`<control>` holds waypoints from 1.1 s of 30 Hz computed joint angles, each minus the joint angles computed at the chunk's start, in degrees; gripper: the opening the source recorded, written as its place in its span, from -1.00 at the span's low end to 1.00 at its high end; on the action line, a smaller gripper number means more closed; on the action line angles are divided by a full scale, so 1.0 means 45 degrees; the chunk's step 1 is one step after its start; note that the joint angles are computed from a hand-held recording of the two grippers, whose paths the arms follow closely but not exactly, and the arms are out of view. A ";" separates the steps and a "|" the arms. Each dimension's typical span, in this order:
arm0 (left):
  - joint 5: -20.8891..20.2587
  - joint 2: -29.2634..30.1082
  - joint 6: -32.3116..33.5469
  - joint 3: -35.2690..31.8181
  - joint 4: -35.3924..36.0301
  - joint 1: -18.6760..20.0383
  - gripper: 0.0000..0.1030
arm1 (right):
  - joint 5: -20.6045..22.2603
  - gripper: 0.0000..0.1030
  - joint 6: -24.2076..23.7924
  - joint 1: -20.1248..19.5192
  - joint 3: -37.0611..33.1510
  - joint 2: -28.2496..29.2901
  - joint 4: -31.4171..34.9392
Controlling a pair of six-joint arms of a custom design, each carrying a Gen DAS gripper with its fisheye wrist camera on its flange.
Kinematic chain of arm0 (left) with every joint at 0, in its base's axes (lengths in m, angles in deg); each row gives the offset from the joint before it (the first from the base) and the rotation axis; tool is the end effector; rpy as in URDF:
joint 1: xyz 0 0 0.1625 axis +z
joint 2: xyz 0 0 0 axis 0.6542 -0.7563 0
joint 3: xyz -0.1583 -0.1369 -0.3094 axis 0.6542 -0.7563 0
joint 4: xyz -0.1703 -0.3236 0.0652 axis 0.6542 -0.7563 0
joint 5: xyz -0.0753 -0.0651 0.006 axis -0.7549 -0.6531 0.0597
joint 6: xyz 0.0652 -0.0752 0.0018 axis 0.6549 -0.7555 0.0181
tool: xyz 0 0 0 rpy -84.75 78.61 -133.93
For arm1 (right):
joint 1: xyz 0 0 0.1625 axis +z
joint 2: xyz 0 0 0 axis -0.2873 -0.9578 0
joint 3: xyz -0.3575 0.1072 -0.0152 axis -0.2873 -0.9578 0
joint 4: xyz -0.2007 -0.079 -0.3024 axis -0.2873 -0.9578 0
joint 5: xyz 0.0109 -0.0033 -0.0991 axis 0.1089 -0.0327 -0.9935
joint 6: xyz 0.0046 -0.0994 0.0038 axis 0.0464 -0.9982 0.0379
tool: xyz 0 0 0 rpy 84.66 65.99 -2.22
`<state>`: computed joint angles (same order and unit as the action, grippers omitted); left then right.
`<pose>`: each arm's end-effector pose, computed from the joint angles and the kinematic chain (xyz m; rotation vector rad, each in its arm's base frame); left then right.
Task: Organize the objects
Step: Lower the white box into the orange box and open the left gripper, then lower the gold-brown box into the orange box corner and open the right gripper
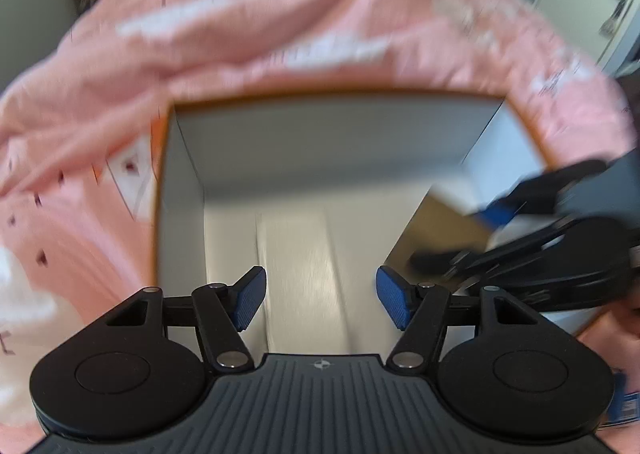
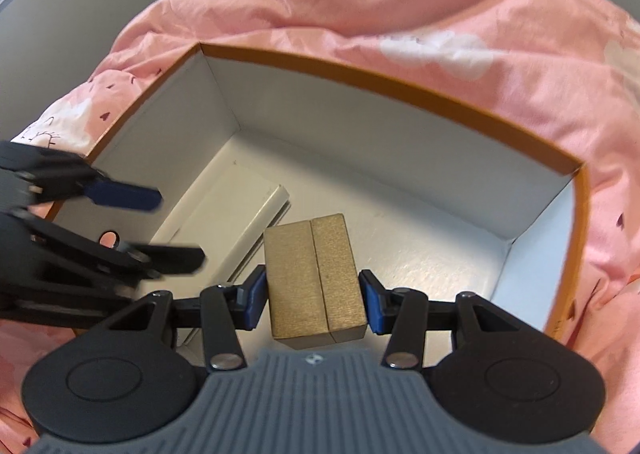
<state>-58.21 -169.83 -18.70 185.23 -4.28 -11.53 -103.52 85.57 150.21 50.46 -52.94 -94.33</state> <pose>-0.1540 -0.3013 0.3802 0.8129 2.4786 -0.4033 0.4152 -0.3223 0.0733 0.6784 -2.5228 0.3740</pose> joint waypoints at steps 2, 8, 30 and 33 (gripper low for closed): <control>0.0082 -0.0348 0.0027 -0.0237 -0.0157 -0.0113 0.44 | 0.0368 -0.02 0.0288 -0.0125 -0.0080 0.0122 0.0027; 0.0663 -0.0708 -0.0240 -0.0760 -0.0348 0.0052 0.25 | 0.1308 -0.02 0.1724 -0.0325 -0.0627 0.0665 0.0692; -0.0060 -0.0955 0.0032 -0.0757 -0.1261 0.1860 -0.41 | 0.3106 -0.04 0.3124 -0.0448 -0.1763 0.1798 0.1184; 0.0019 -0.0837 0.0153 -0.0735 -0.1397 0.1880 -0.41 | 0.2684 -0.04 0.2426 -0.0317 -0.1957 0.1803 0.1347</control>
<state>-58.12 -173.59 -18.02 181.92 -10.57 -3.07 -91.44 96.48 148.78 41.65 -44.83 -88.27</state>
